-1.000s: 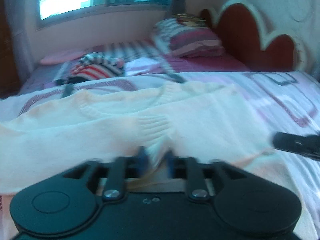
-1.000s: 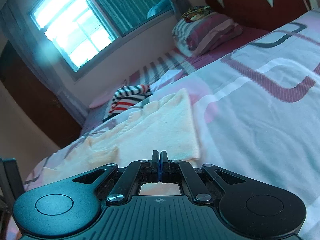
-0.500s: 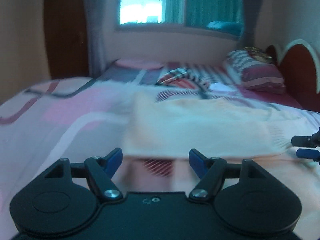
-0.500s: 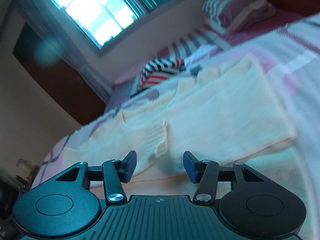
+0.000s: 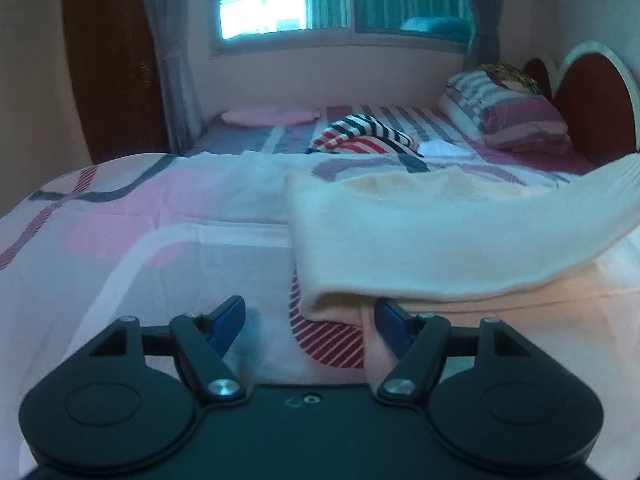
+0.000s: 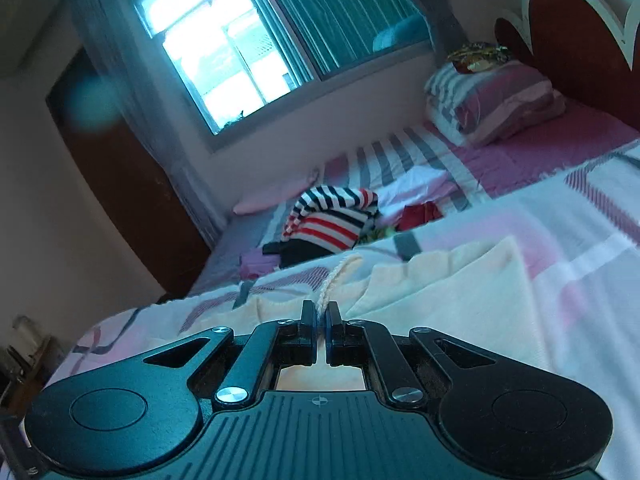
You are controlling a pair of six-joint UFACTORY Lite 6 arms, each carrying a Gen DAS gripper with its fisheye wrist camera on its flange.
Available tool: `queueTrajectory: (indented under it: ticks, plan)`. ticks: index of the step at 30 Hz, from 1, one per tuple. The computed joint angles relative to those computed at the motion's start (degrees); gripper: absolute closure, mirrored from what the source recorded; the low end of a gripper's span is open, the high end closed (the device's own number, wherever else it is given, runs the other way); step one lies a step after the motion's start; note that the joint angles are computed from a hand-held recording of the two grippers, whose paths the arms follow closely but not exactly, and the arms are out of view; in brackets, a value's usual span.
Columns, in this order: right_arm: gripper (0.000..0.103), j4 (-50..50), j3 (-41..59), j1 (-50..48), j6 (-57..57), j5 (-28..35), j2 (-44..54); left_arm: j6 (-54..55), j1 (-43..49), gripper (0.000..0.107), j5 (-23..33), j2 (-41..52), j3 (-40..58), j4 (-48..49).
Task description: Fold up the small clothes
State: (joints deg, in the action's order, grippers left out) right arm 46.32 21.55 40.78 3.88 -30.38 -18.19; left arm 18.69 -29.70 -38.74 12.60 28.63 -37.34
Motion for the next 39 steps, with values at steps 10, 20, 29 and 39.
queueTrajectory:
  ticks: [10, 20, 29, 39]
  plan:
    - [0.1, 8.9, -8.8, -2.0, -8.7, 2.2, -11.5, -2.6, 0.4, 0.081, 1.6, -0.2, -0.1, 5.9]
    - [0.1, 10.6, -12.0, -6.2, -12.5, 5.7, -16.5, -1.9, -0.3, 0.099, 2.2, 0.6, 0.9, 5.6]
    - [0.1, 4.9, -14.8, -8.6, -6.5, 7.0, -16.6, 0.1, 0.6, 0.1, 3.8, 0.4, 1.2, 4.3]
    - [0.1, -2.7, -16.8, -9.4, 3.0, 4.9, -11.1, 1.2, 2.4, 0.102, 5.5, -0.1, 0.8, 4.9]
